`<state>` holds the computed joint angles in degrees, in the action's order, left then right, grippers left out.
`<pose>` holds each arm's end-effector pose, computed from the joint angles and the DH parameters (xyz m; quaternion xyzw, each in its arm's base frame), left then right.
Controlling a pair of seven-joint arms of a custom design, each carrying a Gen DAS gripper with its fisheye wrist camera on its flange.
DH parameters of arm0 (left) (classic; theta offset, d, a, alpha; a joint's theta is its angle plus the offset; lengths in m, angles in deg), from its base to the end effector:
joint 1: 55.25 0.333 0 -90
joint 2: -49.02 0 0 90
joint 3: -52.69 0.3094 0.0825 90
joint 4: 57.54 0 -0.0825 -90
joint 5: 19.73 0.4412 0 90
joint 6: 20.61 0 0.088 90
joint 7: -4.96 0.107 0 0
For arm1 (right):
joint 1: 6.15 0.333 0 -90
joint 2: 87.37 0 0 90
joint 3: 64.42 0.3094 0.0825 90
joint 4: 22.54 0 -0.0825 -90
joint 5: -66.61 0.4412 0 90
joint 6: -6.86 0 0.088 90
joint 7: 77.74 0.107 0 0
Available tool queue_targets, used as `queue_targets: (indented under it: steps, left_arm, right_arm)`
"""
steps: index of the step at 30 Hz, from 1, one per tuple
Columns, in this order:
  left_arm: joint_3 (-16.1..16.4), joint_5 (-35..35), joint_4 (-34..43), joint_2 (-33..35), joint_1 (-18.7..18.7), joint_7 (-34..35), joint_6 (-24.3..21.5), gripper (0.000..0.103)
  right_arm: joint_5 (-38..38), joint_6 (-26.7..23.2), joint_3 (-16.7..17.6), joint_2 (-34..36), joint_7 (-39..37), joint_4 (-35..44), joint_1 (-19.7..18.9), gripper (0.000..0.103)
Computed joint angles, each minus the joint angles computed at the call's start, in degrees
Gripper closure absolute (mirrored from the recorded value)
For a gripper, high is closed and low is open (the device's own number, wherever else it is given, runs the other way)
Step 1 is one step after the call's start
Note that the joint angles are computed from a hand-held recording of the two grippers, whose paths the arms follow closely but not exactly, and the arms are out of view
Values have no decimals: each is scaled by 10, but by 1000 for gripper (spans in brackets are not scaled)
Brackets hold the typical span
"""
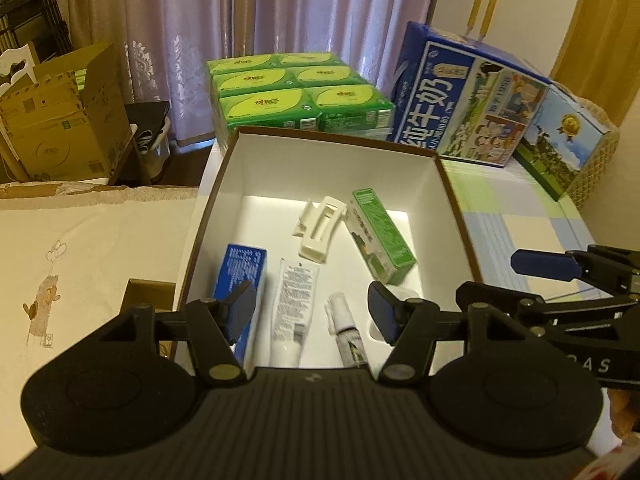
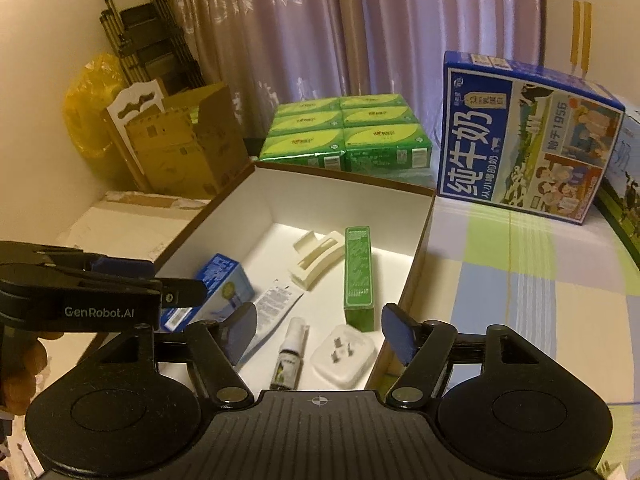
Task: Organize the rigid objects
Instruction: 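Open the left tool releasing the holder while the right tool releases the green box, then withdraw both tools from the box toward the white charger and pill bottle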
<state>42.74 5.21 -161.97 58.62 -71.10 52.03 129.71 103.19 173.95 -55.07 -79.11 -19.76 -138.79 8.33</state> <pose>0.6308 -0.3092 0.4858 -0.6654 0.6643 -0.2747 0.2013 0.6258 0.2327 0.4164 -0.7656 0.5115 -0.1368 0.3655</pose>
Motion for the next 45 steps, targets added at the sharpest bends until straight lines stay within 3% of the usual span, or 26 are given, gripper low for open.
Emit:
queue_targets:
  steps: [7, 17, 27, 45]
  left_arm:
    - [-13, 27, -64, -61, -5, -49, 17, 45]
    - [-47, 56, -124, -124, -2, -98, 15, 45]
    - [-78, 49, -154, -147, -19, -126, -2, 45]
    - [-96, 50, -103, -90, -87, -187, -67, 45]
  right_arm:
    - [76, 2, -8, -65, -57, -64, 12, 36]
    - [135, 13, -59, -146, -99, -148, 60, 36]
    - [170, -27, -114, -223, -146, -222, 90, 36]
    - [76, -114, -170, -315, -143, -312, 49, 35]
